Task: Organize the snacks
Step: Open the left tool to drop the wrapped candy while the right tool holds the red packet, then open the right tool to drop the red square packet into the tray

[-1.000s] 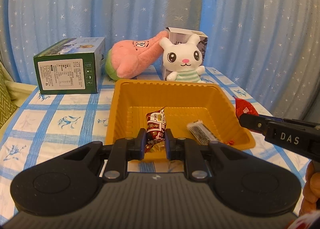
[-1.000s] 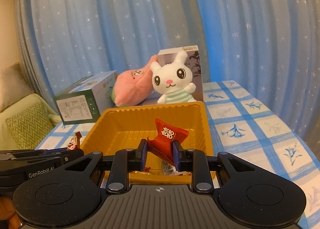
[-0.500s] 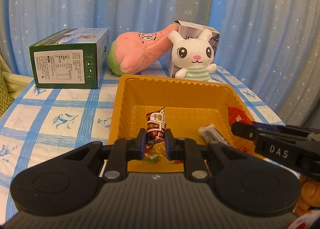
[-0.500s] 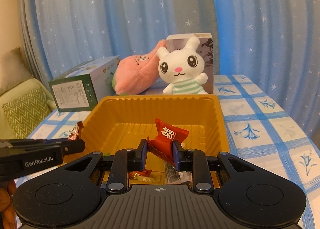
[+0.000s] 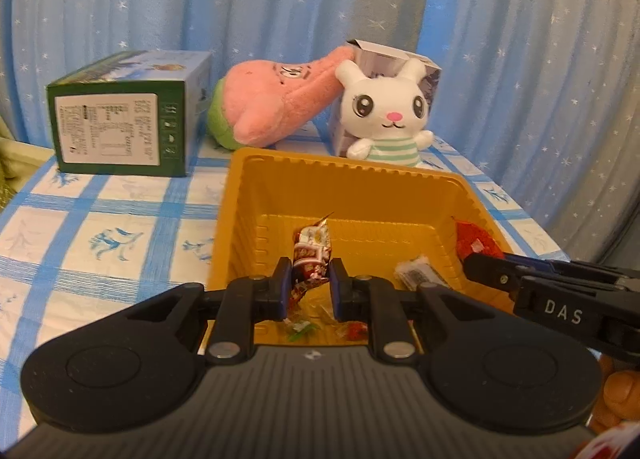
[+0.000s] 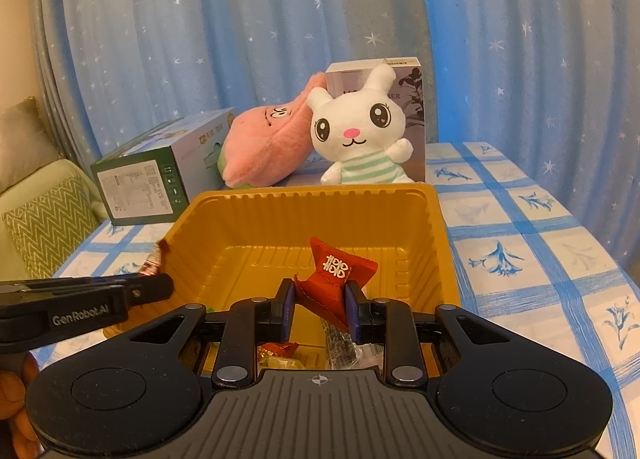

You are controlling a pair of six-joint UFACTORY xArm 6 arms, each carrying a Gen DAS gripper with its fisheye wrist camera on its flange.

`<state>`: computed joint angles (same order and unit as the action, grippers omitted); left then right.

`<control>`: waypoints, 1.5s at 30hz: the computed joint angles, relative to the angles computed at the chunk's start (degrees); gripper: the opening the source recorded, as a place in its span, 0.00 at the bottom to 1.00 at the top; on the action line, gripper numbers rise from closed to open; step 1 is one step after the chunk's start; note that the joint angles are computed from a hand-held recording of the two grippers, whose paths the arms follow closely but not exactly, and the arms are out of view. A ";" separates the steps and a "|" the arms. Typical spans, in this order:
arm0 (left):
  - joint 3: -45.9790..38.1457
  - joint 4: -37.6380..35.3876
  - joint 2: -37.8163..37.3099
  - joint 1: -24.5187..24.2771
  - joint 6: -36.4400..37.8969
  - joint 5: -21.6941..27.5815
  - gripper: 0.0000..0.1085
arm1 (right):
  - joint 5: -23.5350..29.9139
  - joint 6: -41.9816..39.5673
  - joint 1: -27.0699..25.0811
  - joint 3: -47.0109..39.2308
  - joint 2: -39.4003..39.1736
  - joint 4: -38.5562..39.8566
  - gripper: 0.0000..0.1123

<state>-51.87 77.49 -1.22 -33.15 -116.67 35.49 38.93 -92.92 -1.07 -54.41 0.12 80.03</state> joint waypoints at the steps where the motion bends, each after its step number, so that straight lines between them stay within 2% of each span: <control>1: -0.20 -0.37 0.24 -0.16 0.48 0.34 0.24 | 0.14 0.15 -0.07 -0.01 -0.01 -0.07 0.24; 3: -0.35 -0.42 0.45 -0.75 1.28 1.78 0.31 | 0.39 0.42 -0.16 -0.18 0.09 -0.26 0.24; 12: -0.01 -3.29 0.16 -1.55 4.48 4.45 0.30 | 1.10 1.47 -0.60 -0.53 0.33 -0.33 0.24; 30: 0.00 -3.24 -0.03 -1.75 4.84 4.81 0.30 | 2.66 1.99 -1.10 -0.68 0.32 0.42 0.24; 31: 0.01 -3.23 -0.05 -1.73 4.82 4.76 0.30 | 2.90 2.00 -1.16 -0.71 0.34 0.43 0.25; 33: 0.05 -3.19 -0.09 -1.71 4.77 4.69 0.30 | 2.36 2.57 -0.97 -0.71 0.35 0.35 0.44; 34: 0.04 -3.08 -0.09 -1.72 4.65 4.72 0.30 | 1.96 2.10 -1.01 -0.52 0.25 1.51 0.56; 45: 0.36 -2.66 -0.36 -1.74 4.43 4.65 0.30 | -0.73 2.86 -1.18 -1.39 1.04 2.20 0.58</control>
<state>-51.50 74.83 -1.57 -34.89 -112.24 40.14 38.21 -90.06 -2.25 -55.80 1.16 82.23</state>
